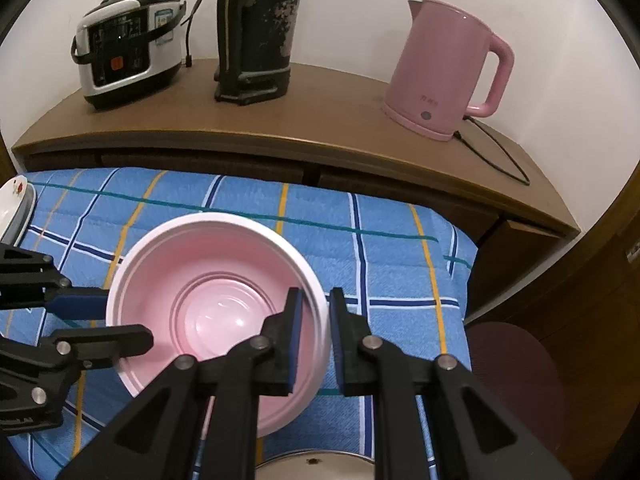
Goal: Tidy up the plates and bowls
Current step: 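Lower the pink bowl into the steel bowl with both grippers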
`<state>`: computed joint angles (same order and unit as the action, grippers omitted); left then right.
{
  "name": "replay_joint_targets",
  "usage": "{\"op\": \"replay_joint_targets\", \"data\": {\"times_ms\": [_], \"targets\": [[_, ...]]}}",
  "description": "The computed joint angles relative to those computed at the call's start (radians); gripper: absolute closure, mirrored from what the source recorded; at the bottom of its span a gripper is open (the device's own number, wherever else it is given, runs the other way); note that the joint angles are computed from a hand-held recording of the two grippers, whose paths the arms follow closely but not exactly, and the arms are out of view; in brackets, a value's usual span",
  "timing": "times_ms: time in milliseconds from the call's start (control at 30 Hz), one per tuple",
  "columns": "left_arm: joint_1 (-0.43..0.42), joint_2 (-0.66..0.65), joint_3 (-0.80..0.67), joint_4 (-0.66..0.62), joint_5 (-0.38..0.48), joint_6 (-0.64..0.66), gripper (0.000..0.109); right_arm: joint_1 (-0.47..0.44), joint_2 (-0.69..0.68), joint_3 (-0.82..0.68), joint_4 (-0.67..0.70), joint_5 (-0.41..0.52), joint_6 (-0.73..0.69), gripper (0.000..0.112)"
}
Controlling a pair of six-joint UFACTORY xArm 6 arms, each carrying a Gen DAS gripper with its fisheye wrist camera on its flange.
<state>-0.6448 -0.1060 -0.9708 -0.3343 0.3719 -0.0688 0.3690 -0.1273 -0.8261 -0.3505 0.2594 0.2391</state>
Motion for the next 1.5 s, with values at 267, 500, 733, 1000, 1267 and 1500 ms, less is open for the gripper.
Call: {"op": "replay_joint_targets", "data": {"times_ms": [267, 500, 733, 1000, 1267, 1500], "targets": [[0.001, 0.0, -0.001, -0.022, 0.002, 0.012, 0.083, 0.006, 0.025, -0.02, 0.009, 0.02, -0.013, 0.098], [0.004, -0.001, -0.001, -0.051, 0.004, 0.035, 0.083, 0.008, 0.029, -0.024, -0.002, 0.029, -0.009, 0.098], [0.004, -0.002, 0.002, -0.05, -0.002, 0.037, 0.083, 0.008, 0.036, -0.028, -0.002, 0.033, -0.016, 0.097], [0.004, -0.006, 0.005, -0.065, -0.003, 0.045, 0.083, 0.009, 0.04, -0.032, -0.005, 0.036, -0.014, 0.097], [0.004, -0.01, 0.006, -0.063, -0.001, 0.044, 0.083, 0.011, 0.039, -0.03, -0.004, 0.035, -0.017, 0.097], [0.01, -0.012, 0.009, -0.059, -0.001, 0.039, 0.083, 0.015, 0.041, -0.027, 0.015, 0.035, -0.034, 0.097]]}}
